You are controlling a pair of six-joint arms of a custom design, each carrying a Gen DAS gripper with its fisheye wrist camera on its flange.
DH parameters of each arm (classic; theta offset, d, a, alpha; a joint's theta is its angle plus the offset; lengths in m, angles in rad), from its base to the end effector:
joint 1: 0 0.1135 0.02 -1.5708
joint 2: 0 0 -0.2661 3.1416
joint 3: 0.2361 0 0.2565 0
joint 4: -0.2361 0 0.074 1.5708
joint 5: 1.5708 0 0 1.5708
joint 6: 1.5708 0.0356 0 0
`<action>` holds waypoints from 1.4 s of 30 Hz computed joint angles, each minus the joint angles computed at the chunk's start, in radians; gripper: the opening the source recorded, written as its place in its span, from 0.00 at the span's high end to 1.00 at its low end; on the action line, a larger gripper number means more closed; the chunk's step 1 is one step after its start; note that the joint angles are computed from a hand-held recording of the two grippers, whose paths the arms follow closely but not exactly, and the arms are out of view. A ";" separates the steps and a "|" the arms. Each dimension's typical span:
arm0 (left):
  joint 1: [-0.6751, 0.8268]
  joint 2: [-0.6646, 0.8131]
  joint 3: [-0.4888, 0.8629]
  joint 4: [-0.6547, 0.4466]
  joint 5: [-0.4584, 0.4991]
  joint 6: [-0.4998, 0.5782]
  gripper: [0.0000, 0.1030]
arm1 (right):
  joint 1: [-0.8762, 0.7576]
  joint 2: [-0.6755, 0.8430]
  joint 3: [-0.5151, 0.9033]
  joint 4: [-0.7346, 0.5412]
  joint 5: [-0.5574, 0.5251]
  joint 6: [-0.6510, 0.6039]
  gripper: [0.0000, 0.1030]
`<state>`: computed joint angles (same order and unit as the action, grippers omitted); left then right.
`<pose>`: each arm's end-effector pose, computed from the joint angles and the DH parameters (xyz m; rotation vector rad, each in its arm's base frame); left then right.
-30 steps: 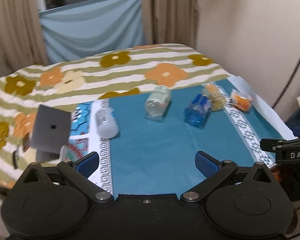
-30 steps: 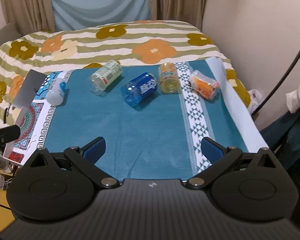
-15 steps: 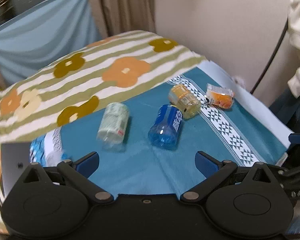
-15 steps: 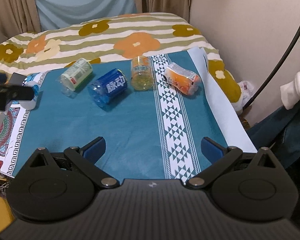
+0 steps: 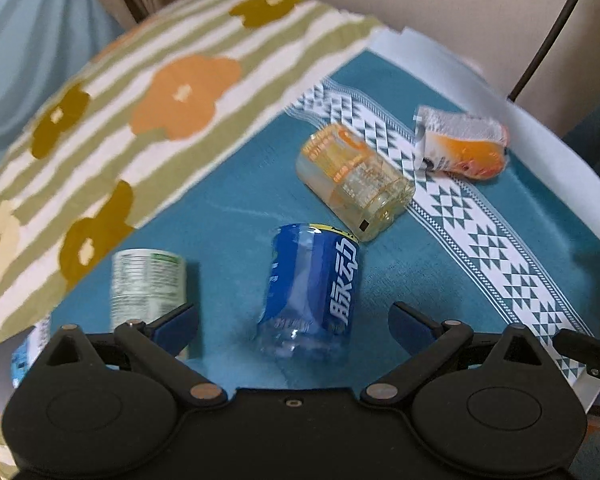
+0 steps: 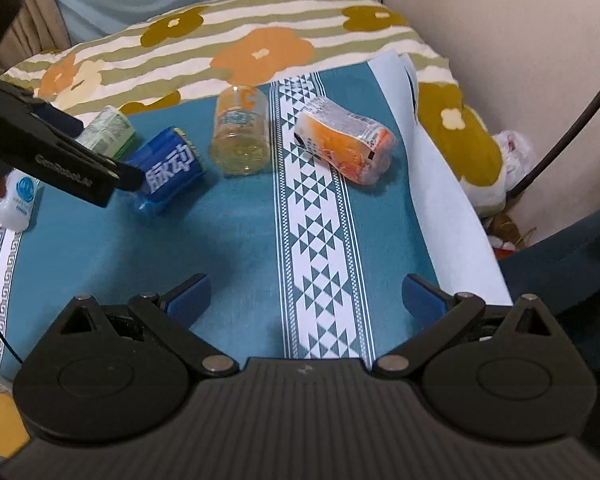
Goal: Flip cup upright
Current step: 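Move the left tool toward the blue cup lying on its side, then close the left gripper around the blue cup's body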
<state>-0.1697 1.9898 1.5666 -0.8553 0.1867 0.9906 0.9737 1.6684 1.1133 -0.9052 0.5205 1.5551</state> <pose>0.4047 -0.0760 0.2045 1.5666 2.3200 -0.0759 0.1839 0.2390 0.1936 0.7856 2.4914 -0.0721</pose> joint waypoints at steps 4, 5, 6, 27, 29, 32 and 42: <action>-0.043 0.080 0.054 -0.017 -0.050 -0.020 0.05 | -0.061 -0.027 -0.074 0.096 -0.044 -0.054 0.00; -0.050 0.097 0.067 -0.027 -0.059 -0.025 0.06 | -0.071 -0.032 -0.089 0.116 -0.054 -0.062 0.00; -0.057 0.116 0.082 -0.036 -0.069 -0.027 0.07 | -0.080 -0.036 -0.102 0.136 -0.064 -0.072 0.00; -0.043 0.126 0.059 -0.024 -0.093 -0.080 0.34 | -0.124 -0.027 -0.140 0.255 -0.124 -0.164 0.00; -0.029 0.098 0.039 -0.023 -0.081 -0.086 0.34 | -0.111 -0.024 -0.126 0.242 -0.117 -0.155 0.00; -0.003 0.037 -0.007 -0.027 -0.055 -0.099 0.34 | -0.087 -0.022 -0.107 0.218 -0.099 -0.137 0.00; 0.154 -0.151 -0.125 -0.100 0.072 -0.133 0.34 | 0.012 0.003 0.007 0.096 -0.018 -0.067 0.00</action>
